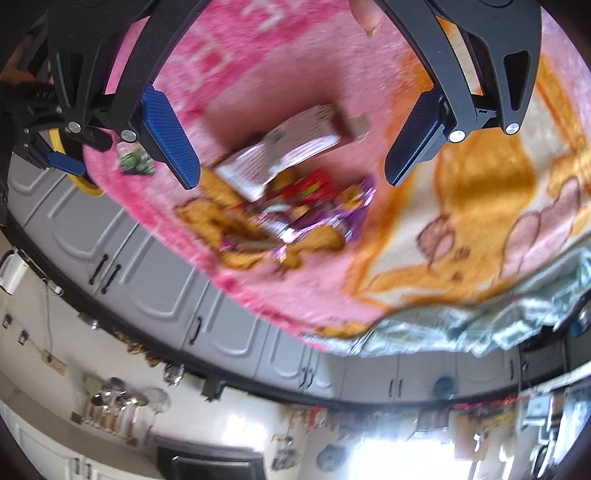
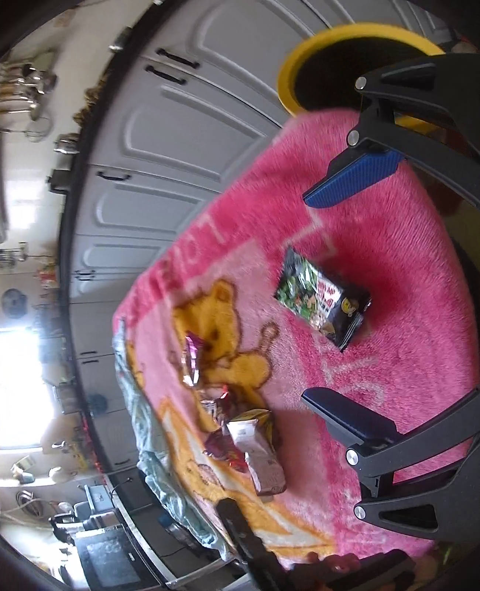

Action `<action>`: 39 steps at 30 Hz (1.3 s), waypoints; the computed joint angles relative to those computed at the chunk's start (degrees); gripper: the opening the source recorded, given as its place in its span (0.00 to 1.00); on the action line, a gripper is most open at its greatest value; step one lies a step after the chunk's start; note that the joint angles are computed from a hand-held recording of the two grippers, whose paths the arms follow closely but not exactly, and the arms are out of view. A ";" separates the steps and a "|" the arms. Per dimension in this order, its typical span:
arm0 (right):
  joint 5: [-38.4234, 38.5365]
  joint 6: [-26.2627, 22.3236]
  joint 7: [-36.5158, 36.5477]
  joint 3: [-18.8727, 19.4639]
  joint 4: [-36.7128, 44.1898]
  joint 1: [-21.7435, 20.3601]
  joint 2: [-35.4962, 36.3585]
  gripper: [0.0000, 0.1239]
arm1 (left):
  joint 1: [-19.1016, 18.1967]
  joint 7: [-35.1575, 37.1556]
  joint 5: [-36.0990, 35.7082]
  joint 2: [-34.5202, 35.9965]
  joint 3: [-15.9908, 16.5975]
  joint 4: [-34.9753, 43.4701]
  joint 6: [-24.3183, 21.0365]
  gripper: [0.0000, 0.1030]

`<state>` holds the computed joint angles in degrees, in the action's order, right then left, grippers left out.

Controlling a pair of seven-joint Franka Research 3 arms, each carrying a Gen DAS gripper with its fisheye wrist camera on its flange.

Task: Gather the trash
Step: 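Move both tools back over the blanket toward the carton and snack bag, then close the left tool on the white-red carton while the right tool grasps the green snack bag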

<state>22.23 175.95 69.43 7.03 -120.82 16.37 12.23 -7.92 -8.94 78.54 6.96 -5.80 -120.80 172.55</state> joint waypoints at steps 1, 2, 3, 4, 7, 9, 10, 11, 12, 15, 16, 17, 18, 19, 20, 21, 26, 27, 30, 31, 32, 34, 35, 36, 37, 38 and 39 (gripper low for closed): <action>-0.07 -1.14 0.53 -0.22 1.21 0.09 1.04 0.76 | 0.19 0.95 -1.40 0.30 -0.06 -0.23 0.02 0.89; -0.65 -2.13 1.55 -0.88 2.26 0.53 2.00 0.76 | 0.58 1.58 -2.61 0.83 0.15 -0.51 0.94 0.89; -1.92 -3.18 3.42 -2.15 3.34 1.46 3.00 0.76 | 0.63 1.75 -3.02 1.31 0.40 -0.46 1.56 0.89; -1.99 -4.14 4.25 -2.26 4.21 1.36 3.78 0.76 | 0.76 2.60 -4.13 1.80 0.58 -0.56 2.14 0.89; -0.65 -7.67 4.93 -1.29 6.58 -0.04 5.66 0.69 | 0.63 4.64 -5.82 3.17 1.34 -0.30 5.01 0.89; 1.57 -9.53 3.84 0.17 7.46 -1.60 6.55 0.61 | 0.58 7.56 -9.08 4.01 1.64 -0.42 6.77 0.89; 2.18 -9.84 3.58 0.33 7.50 -1.87 6.69 0.60 | 0.55 8.35 -10.29 4.54 2.09 -0.52 8.65 0.89; 2.47 -8.61 3.12 0.39 6.80 -1.81 6.47 0.56 | 0.42 9.49 -11.68 4.89 2.32 -0.55 9.49 0.89; 1.88 -8.25 3.26 -0.09 6.37 -1.36 6.23 0.52 | 0.54 10.77 -13.21 5.30 2.42 -0.75 10.67 0.89; 1.80 -7.81 2.86 -0.22 5.62 -1.50 5.75 0.43 | 3.55 17.23 -20.42 6.53 -0.52 -1.71 13.07 0.89; 2.33 -7.95 2.52 0.05 5.74 -1.85 5.79 0.42 | 5.61 19.40 -22.83 7.02 -2.54 -2.02 13.89 0.89; 2.80 -8.12 2.25 0.21 5.79 -2.13 5.76 0.37 | 7.94 21.34 -24.61 7.44 -4.93 -2.21 14.53 0.89; 3.24 -8.22 1.84 0.38 5.71 -2.39 5.65 0.35 | 12.18 24.14 -26.61 8.19 -9.31 -2.32 14.93 0.89; 3.72 -8.42 1.36 0.60 5.82 -2.65 5.69 0.34 | 15.55 26.41 -28.09 8.82 -12.90 -2.33 14.68 0.89; 4.31 -8.71 0.72 0.89 5.76 -2.98 5.55 0.33 | 17.01 27.72 -29.03 9.13 -14.48 -2.41 14.62 0.88; 4.59 -8.88 0.47 0.90 5.87 -2.98 5.54 0.33 | 16.85 28.30 -29.74 9.06 -14.35 -2.59 14.69 0.85; 7.43 -9.81 -2.41 1.85 5.68 -3.62 5.00 0.29 | 14.12 31.07 -32.68 7.50 -12.18 -3.63 12.37 0.58; 7.80 -9.91 -2.81 1.85 5.57 -3.58 4.84 0.28 | 14.20 31.94 -33.52 7.25 -12.32 -3.92 12.06 0.50; 9.03 -10.26 -4.03 1.95 5.37 -3.52 4.50 0.26 | 18.04 35.96 -37.36 7.07 -16.29 -5.21 12.96 0.42; 9.70 -10.36 -4.61 2.10 5.22 -3.67 4.32 0.26 | 19.16 37.15 -38.39 7.09 -17.54 -5.44 13.07 0.40; 10.06 -10.45 -4.91 2.07 5.17 -3.62 4.21 0.25 | 20.70 38.53 -39.38 7.13 -19.30 -5.74 13.28 0.38; 11.08 -10.65 -5.85 2.18 5.05 -3.76 3.96 0.25 | 23.67 40.90 -41.08 7.28 -22.62 -6.40 14.05 0.32; 11.58 -10.78 -6.30 2.23 5.06 -3.81 3.89 0.24 | 24.89 42.03 -41.68 7.32 -24.09 -6.67 14.39 0.30; 12.21 -10.86 -6.85 2.34 4.95 -3.91 3.73 0.23 | 25.19 43.01 -42.11 7.11 -24.70 -6.92 14.58 0.27; 12.70 -10.82 -7.25 2.36 4.84 -3.89 3.60 0.23 | 24.12 43.67 -42.53 6.72 -23.91 -7.03 14.66 0.24; 13.51 -10.90 -8.00 2.56 4.73 -4.08 3.40 0.22 | 23.86 44.64 -42.82 6.23 -23.96 -7.31 14.84 0.23; 14.08 -11.08 -8.52 2.60 4.75 -4.13 3.31 0.21 | 23.57 45.45 -43.27 5.91 -23.95 -7.48 14.97 0.20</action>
